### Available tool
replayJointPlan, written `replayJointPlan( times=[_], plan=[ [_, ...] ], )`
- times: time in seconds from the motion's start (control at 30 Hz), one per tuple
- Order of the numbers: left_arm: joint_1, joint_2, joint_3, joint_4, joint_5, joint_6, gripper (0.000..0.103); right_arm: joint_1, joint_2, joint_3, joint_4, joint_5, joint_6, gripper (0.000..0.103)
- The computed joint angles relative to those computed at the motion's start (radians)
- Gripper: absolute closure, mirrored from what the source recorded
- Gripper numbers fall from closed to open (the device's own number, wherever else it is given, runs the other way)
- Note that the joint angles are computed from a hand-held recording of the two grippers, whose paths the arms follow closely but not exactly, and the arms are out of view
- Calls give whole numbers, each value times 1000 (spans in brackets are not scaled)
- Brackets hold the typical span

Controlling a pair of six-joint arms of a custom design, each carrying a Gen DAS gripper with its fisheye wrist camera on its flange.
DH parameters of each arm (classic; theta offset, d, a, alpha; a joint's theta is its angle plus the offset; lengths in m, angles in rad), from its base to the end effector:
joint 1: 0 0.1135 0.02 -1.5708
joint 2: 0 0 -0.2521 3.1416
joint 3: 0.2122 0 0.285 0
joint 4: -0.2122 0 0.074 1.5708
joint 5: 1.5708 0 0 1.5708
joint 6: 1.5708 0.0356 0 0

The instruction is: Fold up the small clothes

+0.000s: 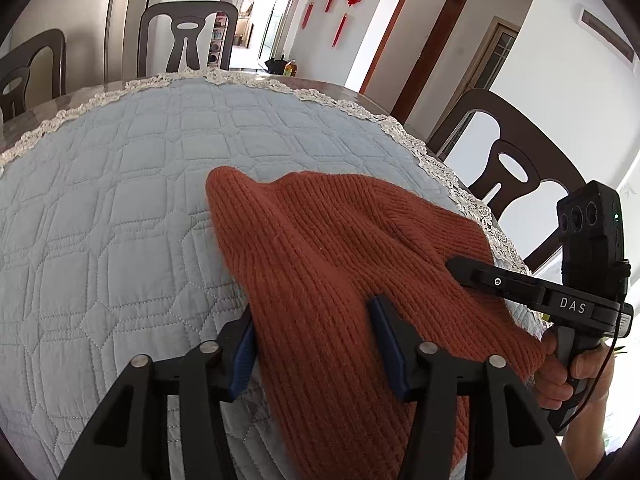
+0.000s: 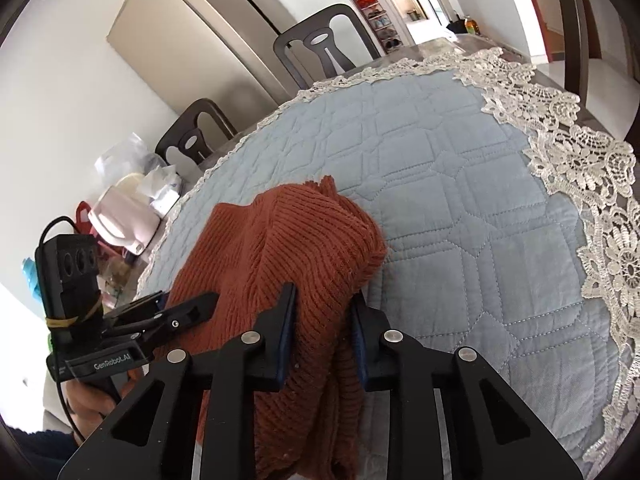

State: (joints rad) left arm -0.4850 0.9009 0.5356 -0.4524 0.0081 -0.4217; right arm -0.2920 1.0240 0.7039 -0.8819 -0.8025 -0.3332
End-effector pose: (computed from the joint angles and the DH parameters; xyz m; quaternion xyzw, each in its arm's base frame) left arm 0.1946 -0.1029 0.1877 0.0309 0.9294 -0.1644 0.3289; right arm 0.2064 -0.0353 0.2061 -0.0902 0.9033 0.3134 0.2787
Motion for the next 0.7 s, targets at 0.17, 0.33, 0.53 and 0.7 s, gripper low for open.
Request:
replayJointPlan(
  times=[0.17,0.33,0.53,0.7],
  plan=[
    [-17,-33,10,-26,-28,12,62,5,-73,-5,-17,3,18,80],
    [-33,-110,13,-66,-36,27,66,15,-156,-2,-55,-8,23,81],
    [-58,-174,18,-105,-62,43,67,48,-219,-6,-74,2,50,81],
    [-17,-235,1,-135,-22,60,67,102,-251,-4,-65,18,102,81]
  ],
)
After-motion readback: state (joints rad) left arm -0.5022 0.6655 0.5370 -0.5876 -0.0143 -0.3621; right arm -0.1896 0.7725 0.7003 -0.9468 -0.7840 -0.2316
